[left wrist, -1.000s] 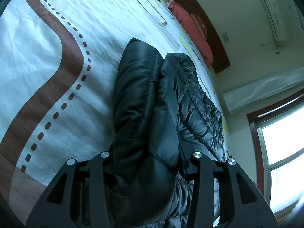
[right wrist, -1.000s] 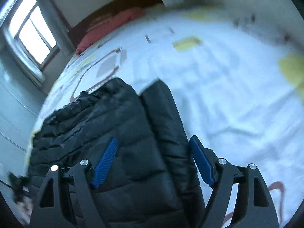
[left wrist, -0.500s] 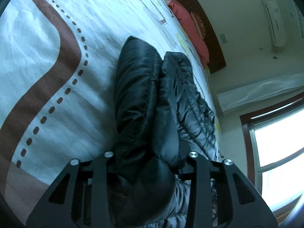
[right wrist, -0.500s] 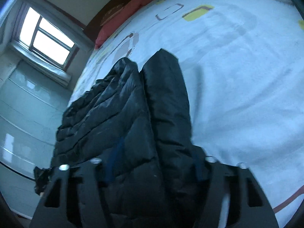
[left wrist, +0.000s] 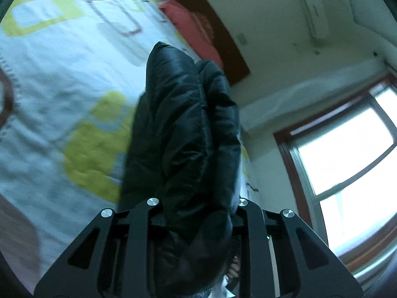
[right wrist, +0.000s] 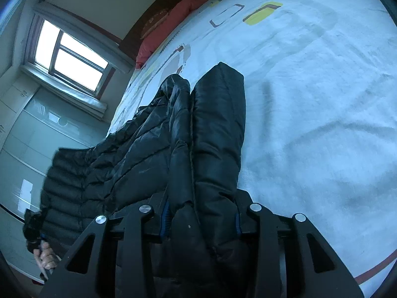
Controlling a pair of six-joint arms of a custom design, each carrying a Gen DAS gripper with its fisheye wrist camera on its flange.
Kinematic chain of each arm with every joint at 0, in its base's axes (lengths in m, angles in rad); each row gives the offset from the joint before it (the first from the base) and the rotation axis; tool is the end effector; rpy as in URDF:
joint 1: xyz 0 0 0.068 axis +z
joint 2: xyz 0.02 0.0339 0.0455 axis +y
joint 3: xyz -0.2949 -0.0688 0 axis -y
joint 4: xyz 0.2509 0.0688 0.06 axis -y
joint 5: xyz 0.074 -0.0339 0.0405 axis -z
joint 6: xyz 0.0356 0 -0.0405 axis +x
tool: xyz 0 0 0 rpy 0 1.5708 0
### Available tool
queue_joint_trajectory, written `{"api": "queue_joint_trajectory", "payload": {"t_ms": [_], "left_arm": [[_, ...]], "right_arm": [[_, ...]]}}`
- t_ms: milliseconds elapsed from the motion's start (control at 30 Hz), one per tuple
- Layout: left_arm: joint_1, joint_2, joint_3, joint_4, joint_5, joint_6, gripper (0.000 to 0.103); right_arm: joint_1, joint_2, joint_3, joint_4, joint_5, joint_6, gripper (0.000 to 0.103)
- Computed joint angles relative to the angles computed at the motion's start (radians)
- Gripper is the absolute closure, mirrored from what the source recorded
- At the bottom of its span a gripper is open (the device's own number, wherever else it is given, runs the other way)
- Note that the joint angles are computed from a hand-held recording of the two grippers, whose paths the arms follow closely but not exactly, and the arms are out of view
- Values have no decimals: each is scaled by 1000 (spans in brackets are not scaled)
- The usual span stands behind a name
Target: Fold large clothes
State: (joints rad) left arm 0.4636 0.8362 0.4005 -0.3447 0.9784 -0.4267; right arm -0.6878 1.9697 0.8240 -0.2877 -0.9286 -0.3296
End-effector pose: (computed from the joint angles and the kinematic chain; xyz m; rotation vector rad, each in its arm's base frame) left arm 0.1401 0.0370 0.2148 -0.4862 2.1086 -1.1082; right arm 0.2543 -0.1721 0.0870 0.3465 2.3788 0.9703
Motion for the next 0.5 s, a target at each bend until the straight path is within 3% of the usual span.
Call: {"api": "queue_joint_trajectory", "payload": {"t_ms": [100, 233, 500], "left_arm": [[-277, -65, -20, 152, -164, -221, 80], [-563, 8, -41, 335, -356, -375, 80], [-942, 328, 10, 608, -616, -497, 80]], "right_arm": [[-3, 5, 1, -1, -7, -3, 66], [-37, 16, 9, -48, -23, -52, 66], [-71, 45, 30, -100, -54, -92, 66]]}}
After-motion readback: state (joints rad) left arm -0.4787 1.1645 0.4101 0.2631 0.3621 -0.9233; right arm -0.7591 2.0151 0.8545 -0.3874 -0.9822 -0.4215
